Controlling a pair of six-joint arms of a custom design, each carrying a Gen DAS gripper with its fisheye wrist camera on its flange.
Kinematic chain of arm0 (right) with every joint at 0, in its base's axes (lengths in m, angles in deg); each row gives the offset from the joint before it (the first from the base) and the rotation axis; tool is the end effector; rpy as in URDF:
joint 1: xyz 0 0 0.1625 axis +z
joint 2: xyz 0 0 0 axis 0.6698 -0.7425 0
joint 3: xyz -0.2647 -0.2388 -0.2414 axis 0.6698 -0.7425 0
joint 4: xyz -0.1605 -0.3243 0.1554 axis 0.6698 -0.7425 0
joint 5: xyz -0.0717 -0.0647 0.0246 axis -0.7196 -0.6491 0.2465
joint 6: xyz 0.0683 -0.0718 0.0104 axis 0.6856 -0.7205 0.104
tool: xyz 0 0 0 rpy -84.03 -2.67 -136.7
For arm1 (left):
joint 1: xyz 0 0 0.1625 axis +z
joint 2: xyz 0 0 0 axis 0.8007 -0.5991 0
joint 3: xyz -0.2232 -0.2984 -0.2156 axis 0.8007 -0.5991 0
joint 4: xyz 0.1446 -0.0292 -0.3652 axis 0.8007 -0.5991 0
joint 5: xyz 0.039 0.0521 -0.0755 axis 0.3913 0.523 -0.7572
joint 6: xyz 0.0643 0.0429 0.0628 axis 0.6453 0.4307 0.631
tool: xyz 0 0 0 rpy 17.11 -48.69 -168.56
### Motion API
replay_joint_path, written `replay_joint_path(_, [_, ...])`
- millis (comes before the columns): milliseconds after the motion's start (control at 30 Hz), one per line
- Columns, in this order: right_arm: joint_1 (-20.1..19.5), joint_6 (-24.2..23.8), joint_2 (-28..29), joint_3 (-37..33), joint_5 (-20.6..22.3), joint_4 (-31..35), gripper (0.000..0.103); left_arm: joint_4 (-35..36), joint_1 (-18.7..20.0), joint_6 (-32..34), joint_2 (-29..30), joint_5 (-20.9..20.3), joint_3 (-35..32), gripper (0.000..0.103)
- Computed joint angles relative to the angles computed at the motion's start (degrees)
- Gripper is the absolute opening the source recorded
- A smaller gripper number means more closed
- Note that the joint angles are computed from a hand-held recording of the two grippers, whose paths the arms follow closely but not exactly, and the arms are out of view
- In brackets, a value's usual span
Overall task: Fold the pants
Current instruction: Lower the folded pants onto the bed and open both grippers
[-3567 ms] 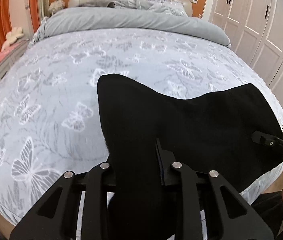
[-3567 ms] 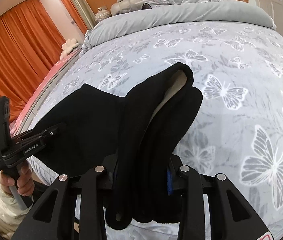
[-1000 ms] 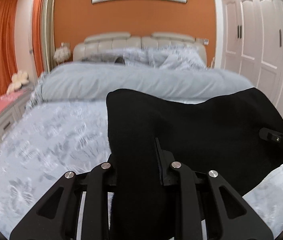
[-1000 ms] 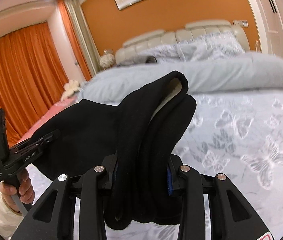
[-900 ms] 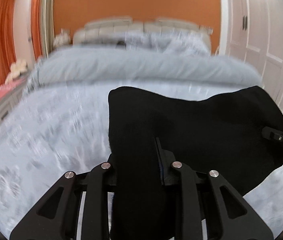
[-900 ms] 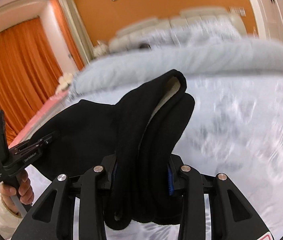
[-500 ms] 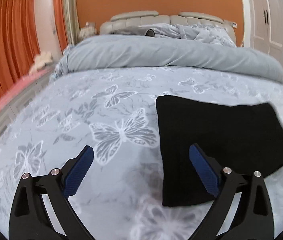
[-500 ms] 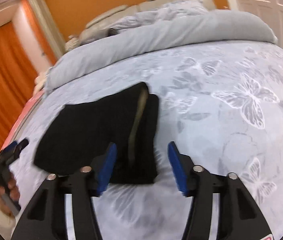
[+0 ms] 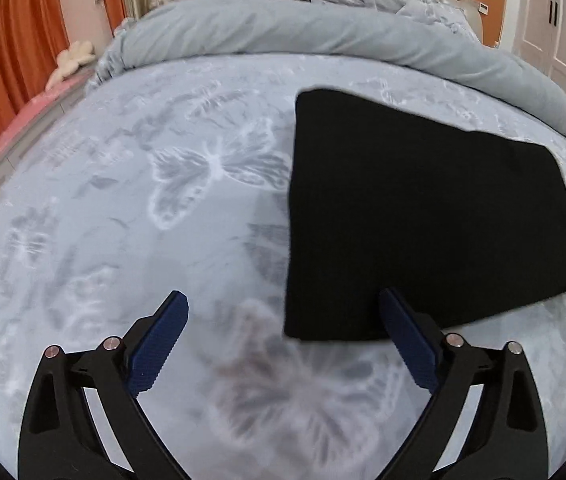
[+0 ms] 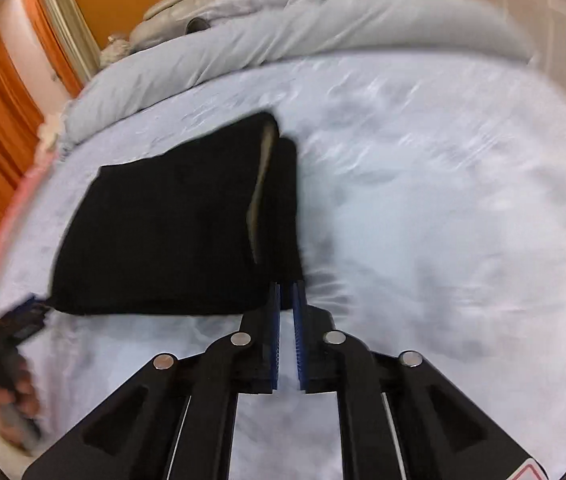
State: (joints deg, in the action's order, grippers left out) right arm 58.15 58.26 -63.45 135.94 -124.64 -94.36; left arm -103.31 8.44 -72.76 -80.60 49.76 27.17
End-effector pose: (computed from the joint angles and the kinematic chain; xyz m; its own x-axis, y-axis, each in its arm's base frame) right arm 0.2185 -0.7297 0.0875 -0.8103 -0.1591 0.5641 -0.4483 0.7882 -0.4217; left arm -0.1062 -0.6670 0.2320 -0.6281 -0.2787 -0.7265 0.3247 0.7546 -0.5702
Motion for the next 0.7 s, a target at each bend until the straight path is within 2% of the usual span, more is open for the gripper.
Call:
replay_joint_path(67, [1.66,-1.5,-3.24,5.91,-0.21,-5.89,0.01,-2.76,-2.58,1.25,-1.96,3.09,3.26,0.094])
replay_joint_path(100, [2.31,-1.73,-4.93,8.83,0.6,-7.9,0.01,-4.0,-5.03,1.29,-4.1,4.57,6.45,0.094])
replay_joint_path(133, [2.93,-1.72,-6.27,11.12,1.31,-9.18,0.01,-4.1,-6.26,0.86,-5.43,4.95,8.15,0.094])
replay_joint_path(233, [5.94,-2.01,-9.93,19.04,0.85,-15.12,0.014,1.27,-12.22,-6.72,-11.8,6.93,15.69,0.094])
replay_joint_path(300, [7.68,-3.25,-11.25,24.37,-0.36,-21.5,0.046,9.75,-16.0,-15.63,-16.29,7.81,20.15,0.095])
replay_joint_path(367, [8.58,-4.79,-11.93,29.83,-1.04,-28.98,0.048,17.26,-18.56,-22.55,-19.51,6.98,22.96,0.098])
replay_joint_path(467, [9.36,-5.68,-11.58,34.45,-3.63,-33.82,0.048,26.38,-22.33,-33.93,-23.78,6.16,28.4,0.098])
replay_joint_path(533, [9.44,-4.33,-11.23,36.59,-4.28,-35.52,0.048,28.62,-23.92,-38.48,-24.73,6.35,30.92,0.098])
replay_joint_path(700, [9.25,-3.54,-10.78,41.02,-3.48,-41.29,0.049,27.97,-27.25,-40.96,-25.75,8.13,35.82,0.098])
